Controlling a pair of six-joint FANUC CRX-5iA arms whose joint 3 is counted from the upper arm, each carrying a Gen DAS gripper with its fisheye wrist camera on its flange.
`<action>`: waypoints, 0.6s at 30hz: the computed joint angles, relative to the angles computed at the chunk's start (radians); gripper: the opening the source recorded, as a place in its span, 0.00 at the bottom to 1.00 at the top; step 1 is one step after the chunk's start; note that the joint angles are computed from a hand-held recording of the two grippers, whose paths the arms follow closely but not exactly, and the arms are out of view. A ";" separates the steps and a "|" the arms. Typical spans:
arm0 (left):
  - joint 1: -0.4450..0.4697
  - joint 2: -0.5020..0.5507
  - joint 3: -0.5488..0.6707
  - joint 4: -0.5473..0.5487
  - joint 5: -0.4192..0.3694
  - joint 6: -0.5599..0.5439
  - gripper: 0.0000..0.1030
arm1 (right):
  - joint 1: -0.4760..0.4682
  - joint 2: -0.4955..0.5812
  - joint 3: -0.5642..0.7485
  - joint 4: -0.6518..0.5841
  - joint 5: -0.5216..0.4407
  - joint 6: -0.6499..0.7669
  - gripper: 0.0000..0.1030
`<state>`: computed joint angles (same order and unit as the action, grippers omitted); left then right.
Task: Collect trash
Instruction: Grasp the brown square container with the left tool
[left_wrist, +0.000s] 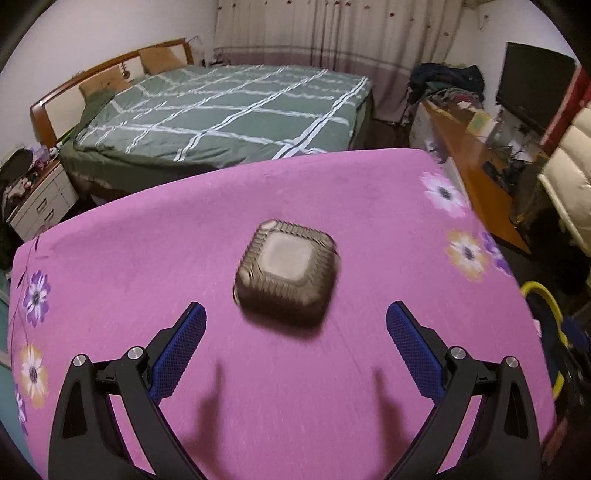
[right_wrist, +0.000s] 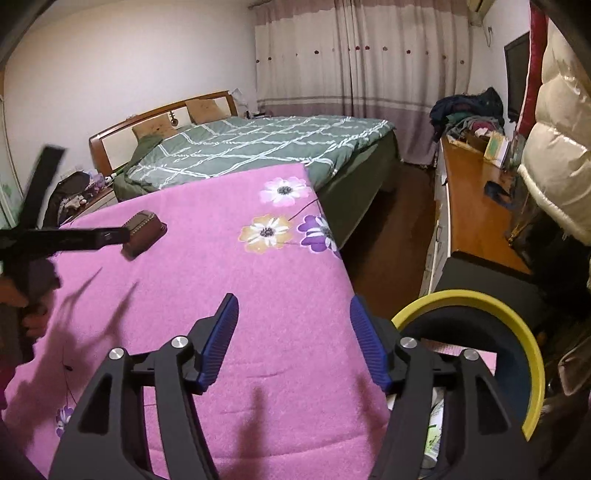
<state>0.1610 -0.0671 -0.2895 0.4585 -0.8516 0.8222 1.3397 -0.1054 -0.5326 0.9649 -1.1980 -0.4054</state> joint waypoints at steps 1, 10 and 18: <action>-0.012 0.022 0.018 -0.020 0.013 0.020 0.94 | -0.003 0.001 0.002 -0.003 0.003 0.003 0.58; -0.064 0.126 0.112 -0.113 0.039 0.076 0.80 | -0.024 0.002 0.011 -0.036 0.039 0.032 0.58; -0.071 0.149 0.120 -0.105 0.050 0.024 0.66 | -0.031 0.006 0.018 -0.057 0.045 0.050 0.58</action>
<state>0.0904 0.0819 -0.1696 0.3534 -0.8013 0.8463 1.3082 -0.0992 -0.5147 0.9079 -1.1527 -0.3558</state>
